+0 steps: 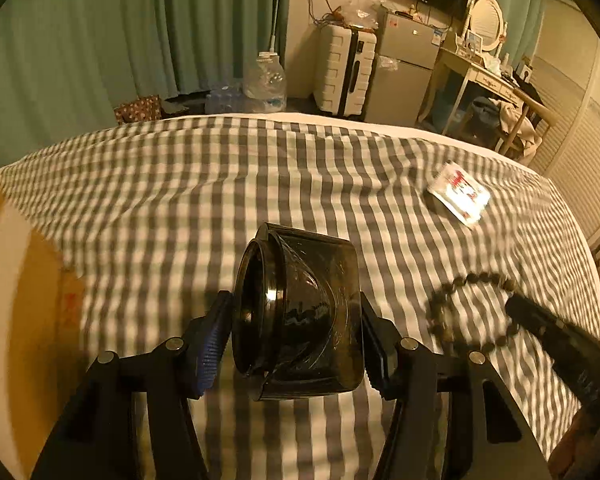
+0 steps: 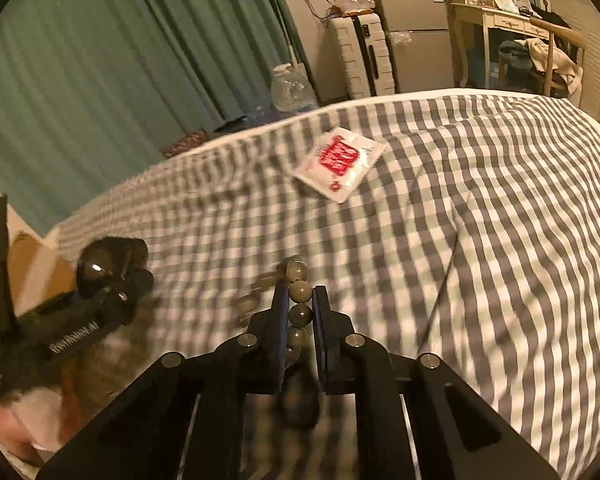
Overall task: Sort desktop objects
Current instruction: 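Grasp the black round item with the left tool while the right tool grasps the bead bracelet, then carry the black item and bracelet into the box and open both tools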
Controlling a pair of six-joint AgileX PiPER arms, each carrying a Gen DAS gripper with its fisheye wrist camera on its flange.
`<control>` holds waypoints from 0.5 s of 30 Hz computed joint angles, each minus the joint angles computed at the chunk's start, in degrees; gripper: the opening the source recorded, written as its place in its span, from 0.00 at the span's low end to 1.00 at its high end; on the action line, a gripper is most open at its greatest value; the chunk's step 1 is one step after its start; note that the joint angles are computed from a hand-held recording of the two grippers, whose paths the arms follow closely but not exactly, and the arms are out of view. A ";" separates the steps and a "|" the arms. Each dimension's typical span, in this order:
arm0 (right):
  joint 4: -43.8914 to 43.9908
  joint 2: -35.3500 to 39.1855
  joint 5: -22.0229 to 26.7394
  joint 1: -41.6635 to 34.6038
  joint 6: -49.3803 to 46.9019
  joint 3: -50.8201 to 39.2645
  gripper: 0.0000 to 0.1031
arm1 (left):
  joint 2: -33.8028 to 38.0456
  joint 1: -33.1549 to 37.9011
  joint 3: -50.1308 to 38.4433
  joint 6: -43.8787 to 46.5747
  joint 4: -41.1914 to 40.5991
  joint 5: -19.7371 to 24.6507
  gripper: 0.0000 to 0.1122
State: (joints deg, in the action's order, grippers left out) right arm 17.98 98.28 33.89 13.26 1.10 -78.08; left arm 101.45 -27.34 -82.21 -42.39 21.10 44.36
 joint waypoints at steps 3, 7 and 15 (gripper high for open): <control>-0.59 -3.90 0.39 1.53 1.01 1.79 0.11 | -5.52 -2.62 4.45 -3.88 2.33 1.35 0.54; -1.20 -9.64 0.96 4.85 2.94 4.58 0.11 | -12.94 -5.86 8.92 -6.56 4.01 3.86 0.54; -10.04 -19.18 3.98 14.99 12.54 6.84 0.11 | -27.25 -11.87 13.42 -12.18 8.56 12.33 0.54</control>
State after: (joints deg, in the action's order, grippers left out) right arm 7.93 79.10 37.87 28.25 13.63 -71.25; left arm 74.20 -39.21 -68.80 -54.57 29.66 56.69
